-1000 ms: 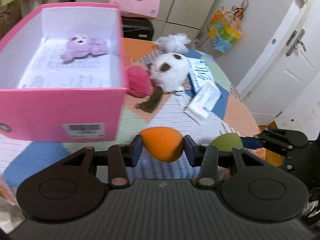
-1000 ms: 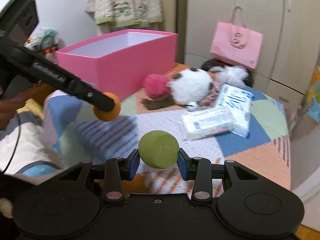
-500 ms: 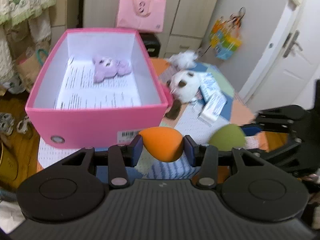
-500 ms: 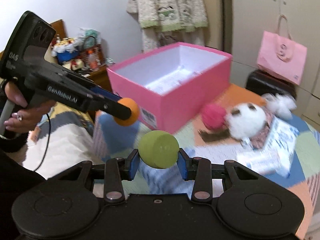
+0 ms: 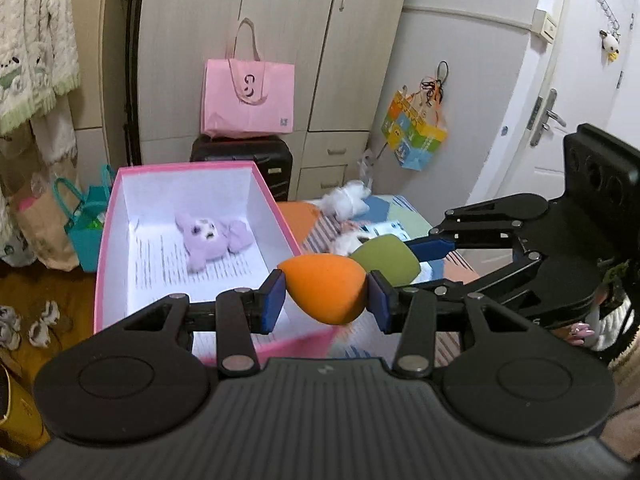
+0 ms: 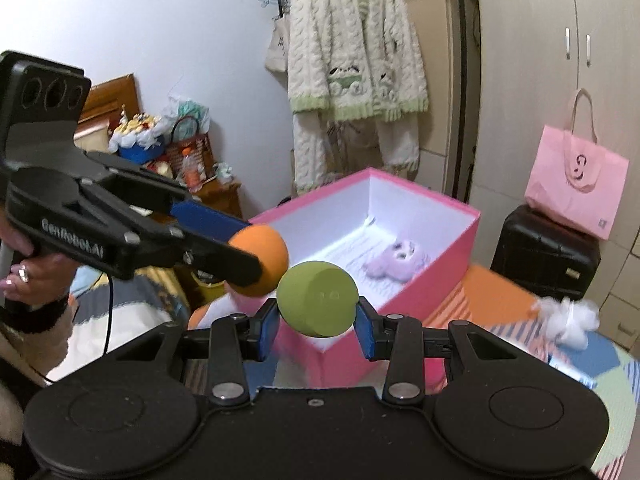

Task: Organize soft objects
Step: 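Carry both sponges over the pink box and open both tools to drop them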

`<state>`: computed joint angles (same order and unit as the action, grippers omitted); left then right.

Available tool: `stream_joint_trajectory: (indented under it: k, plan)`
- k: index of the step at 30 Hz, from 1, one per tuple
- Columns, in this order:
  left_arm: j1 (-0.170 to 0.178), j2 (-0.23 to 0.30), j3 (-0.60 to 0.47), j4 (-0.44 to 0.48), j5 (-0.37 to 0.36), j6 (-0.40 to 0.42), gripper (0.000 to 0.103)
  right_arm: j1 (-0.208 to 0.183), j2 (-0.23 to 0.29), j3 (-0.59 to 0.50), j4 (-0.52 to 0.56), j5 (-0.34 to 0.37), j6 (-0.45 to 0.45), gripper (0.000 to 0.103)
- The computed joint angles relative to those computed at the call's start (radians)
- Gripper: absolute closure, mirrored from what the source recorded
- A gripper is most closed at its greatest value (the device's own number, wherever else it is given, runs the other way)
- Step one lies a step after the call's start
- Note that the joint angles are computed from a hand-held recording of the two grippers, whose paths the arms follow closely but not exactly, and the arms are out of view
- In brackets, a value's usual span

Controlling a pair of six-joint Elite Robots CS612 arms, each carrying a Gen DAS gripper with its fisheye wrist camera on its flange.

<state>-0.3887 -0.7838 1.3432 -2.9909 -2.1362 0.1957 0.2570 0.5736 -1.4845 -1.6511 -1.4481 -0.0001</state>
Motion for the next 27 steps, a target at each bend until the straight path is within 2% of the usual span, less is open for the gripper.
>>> stream_joint_trajectory:
  k: [7,11,14,17,22,27]
  plan:
    - [-0.002,0.086,-0.153,0.019,0.044,-0.04,0.059,-0.019,-0.052,0.123,-0.09,-0.021,-0.007,0.057]
    - [0.006,0.167,-0.273,-0.011,0.043,-0.127,0.06,-0.041,-0.093,0.225,-0.132,0.038,0.027,0.057]
    - [0.006,0.208,-0.339,0.0,0.073,-0.146,0.06,-0.049,-0.122,0.297,-0.147,0.058,0.025,0.057]
    - [0.0,0.246,-0.41,0.069,0.121,-0.153,0.06,-0.053,-0.151,0.367,-0.138,0.066,0.016,0.057]
    - [-0.009,0.302,-0.528,0.257,0.195,-0.143,0.06,-0.048,-0.195,0.473,-0.091,0.016,-0.071,0.058]
    - [-0.027,0.326,-0.581,0.381,0.291,-0.103,0.061,-0.039,-0.219,0.525,-0.031,-0.03,-0.151,0.058]
